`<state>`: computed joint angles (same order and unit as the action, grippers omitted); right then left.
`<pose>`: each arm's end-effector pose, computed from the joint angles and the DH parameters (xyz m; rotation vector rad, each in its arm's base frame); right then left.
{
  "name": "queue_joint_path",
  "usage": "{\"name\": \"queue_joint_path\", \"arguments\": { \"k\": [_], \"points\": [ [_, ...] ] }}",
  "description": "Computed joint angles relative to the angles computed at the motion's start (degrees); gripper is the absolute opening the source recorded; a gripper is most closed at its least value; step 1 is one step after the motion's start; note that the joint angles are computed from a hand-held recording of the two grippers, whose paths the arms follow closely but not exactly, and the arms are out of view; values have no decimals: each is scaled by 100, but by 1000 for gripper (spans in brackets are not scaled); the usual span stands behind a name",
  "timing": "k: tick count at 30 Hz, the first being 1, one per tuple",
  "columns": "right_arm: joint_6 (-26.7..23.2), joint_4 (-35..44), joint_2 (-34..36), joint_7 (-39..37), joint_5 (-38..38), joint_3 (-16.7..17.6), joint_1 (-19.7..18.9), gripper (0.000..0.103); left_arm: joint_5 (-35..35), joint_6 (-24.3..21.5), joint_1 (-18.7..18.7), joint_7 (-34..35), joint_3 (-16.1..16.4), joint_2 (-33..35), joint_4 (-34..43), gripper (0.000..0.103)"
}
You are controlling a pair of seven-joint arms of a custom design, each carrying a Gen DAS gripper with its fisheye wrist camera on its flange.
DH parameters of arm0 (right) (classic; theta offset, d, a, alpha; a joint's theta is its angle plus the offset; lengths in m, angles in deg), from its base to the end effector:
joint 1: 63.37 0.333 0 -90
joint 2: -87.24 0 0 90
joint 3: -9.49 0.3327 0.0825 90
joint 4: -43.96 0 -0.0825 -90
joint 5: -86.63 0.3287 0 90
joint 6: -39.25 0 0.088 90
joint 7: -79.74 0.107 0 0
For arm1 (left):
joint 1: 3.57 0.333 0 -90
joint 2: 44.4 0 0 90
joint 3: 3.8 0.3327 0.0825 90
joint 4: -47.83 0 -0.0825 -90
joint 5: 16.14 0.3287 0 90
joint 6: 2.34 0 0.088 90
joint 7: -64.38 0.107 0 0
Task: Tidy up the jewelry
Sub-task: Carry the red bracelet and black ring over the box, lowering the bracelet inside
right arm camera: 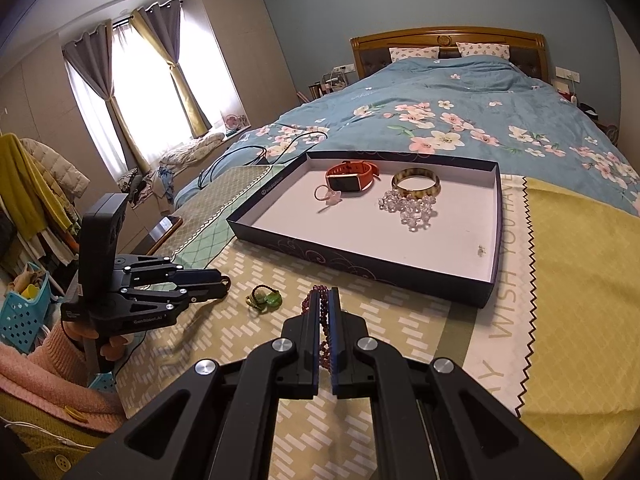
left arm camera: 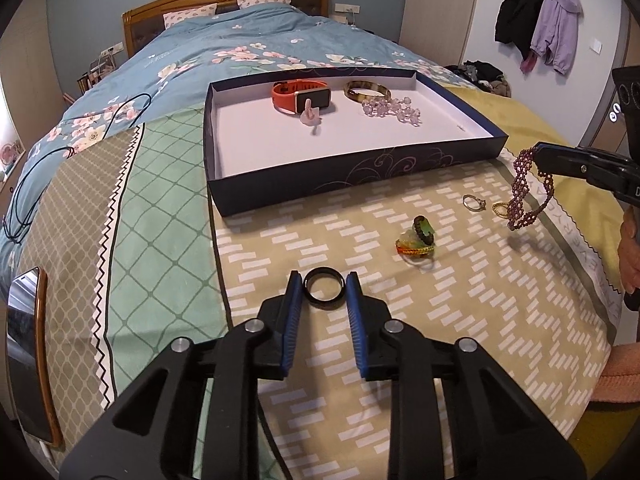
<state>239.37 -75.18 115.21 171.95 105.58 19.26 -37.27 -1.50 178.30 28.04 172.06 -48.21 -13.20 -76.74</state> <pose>0.5242 0.3136 0.3598 -1.7204 1.4620 -0.3681 0.5719 -0.1075 0.3352 -1.2759 2.4211 -0.8697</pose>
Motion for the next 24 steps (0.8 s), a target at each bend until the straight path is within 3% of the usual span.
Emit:
{"name": "queue_joint_path", "arguments": {
  "k": [8,17,24],
  "points": [
    [34,125,49,-9,-20,-21,2,3,117,229,-43,-141,60,-70,-88,22],
    [71,335,109,-89,-107,-7,-69,3,752,462,627,-432,-699,104,-68,22],
    [34,562,200,-128,-138,-2,-143,3,1127,545,701,-725,-873,215,114,22]
  ]
}}
